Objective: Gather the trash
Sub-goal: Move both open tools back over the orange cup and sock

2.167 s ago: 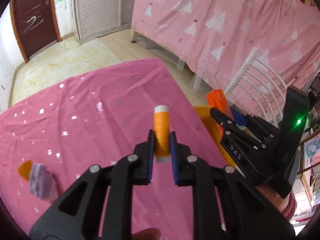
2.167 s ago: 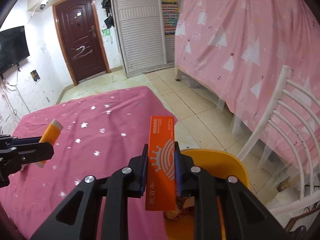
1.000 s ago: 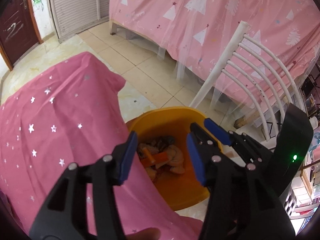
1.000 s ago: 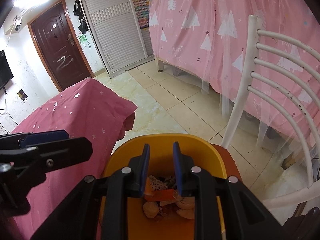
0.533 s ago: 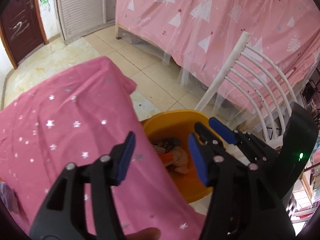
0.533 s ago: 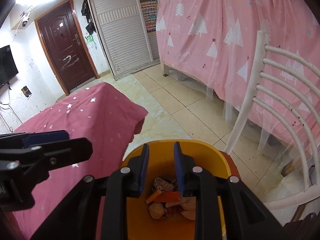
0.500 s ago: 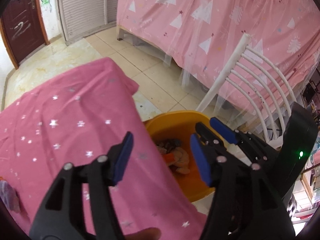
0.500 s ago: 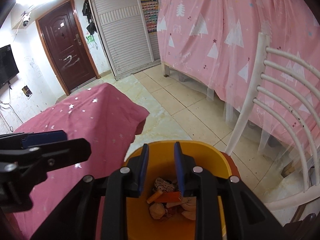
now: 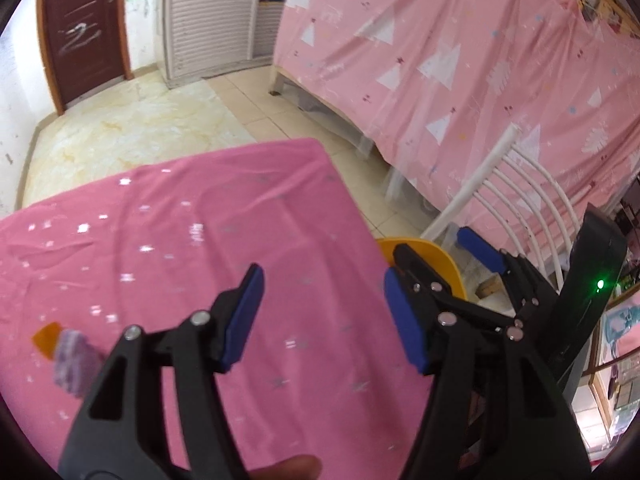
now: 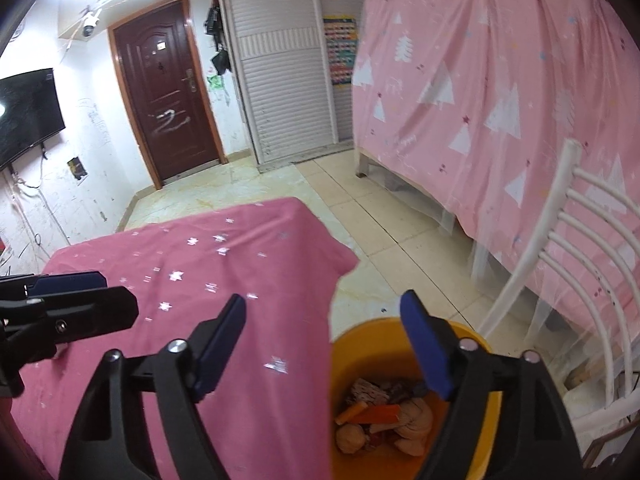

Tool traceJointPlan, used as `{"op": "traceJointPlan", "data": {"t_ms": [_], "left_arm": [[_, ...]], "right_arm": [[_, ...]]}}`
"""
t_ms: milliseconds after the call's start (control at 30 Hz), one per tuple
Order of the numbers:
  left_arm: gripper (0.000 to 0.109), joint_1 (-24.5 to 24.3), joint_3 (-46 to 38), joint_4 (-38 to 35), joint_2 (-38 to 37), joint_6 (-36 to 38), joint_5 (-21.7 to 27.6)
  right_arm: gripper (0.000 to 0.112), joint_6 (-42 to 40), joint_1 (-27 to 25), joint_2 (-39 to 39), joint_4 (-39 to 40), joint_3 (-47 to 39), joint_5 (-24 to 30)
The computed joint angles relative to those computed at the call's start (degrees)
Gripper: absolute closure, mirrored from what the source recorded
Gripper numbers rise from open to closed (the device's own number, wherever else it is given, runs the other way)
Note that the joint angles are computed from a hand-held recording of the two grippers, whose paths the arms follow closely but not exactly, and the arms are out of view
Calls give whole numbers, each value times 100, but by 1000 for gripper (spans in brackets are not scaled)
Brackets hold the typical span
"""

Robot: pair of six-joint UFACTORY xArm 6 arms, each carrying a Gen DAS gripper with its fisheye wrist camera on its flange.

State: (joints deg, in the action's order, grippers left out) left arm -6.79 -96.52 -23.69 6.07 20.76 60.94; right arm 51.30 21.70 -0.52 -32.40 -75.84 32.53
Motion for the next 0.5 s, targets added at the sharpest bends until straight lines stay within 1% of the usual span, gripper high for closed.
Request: {"op": "traceJointPlan", "data": {"t_ms": [233,500], "left_arm": [[49,502,-60,17,-86,87,49],[49,1020,-178,16,-31,95,128]], "right_arm": [[31,-490,415,563,171,-845,275],[30,-971,763,1220,453,-1691,456]]}}
